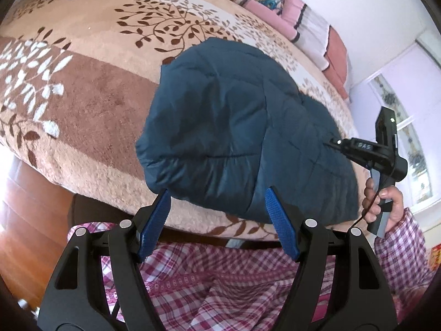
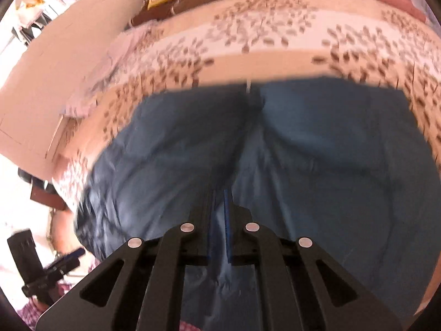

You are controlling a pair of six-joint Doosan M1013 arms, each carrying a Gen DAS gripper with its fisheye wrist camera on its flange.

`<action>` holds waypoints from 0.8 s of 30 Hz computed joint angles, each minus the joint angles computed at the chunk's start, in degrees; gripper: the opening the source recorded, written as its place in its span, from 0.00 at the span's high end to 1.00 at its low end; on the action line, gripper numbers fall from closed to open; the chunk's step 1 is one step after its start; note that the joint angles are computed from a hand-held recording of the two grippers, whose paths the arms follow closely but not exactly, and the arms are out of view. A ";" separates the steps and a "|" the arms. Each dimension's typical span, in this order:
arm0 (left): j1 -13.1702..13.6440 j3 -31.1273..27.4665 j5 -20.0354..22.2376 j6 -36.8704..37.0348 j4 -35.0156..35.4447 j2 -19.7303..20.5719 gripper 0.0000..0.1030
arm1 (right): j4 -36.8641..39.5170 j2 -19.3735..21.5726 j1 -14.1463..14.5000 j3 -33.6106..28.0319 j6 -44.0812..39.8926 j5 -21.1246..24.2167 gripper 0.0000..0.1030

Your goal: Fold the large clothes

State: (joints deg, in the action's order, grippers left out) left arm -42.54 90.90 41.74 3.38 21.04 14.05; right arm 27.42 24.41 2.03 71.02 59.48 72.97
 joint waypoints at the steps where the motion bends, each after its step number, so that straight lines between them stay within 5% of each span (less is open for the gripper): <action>1: -0.04 -0.03 -0.06 0.57 -0.27 0.03 0.31 | -1.44 0.14 0.37 0.49 0.39 0.51 0.93; 10: 1.09 1.75 -2.18 -2.67 -3.31 -0.57 0.29 | -5.86 1.53 2.00 2.34 2.59 -0.72 0.97; 14: 1.83 4.81 -9.47 -15.53 0.21 -1.76 0.20 | -6.43 1.46 2.18 2.53 2.35 -1.55 0.97; 19: 2.25 5.22 -11.13 -25.12 1.73 -0.56 0.18 | -6.06 1.37 1.99 2.77 3.28 -1.62 0.97; 24: 2.68 3.57 -10.77 -22.65 -1.64 1.58 0.18 | -3.17 -0.79 0.65 4.22 1.04 -2.46 0.96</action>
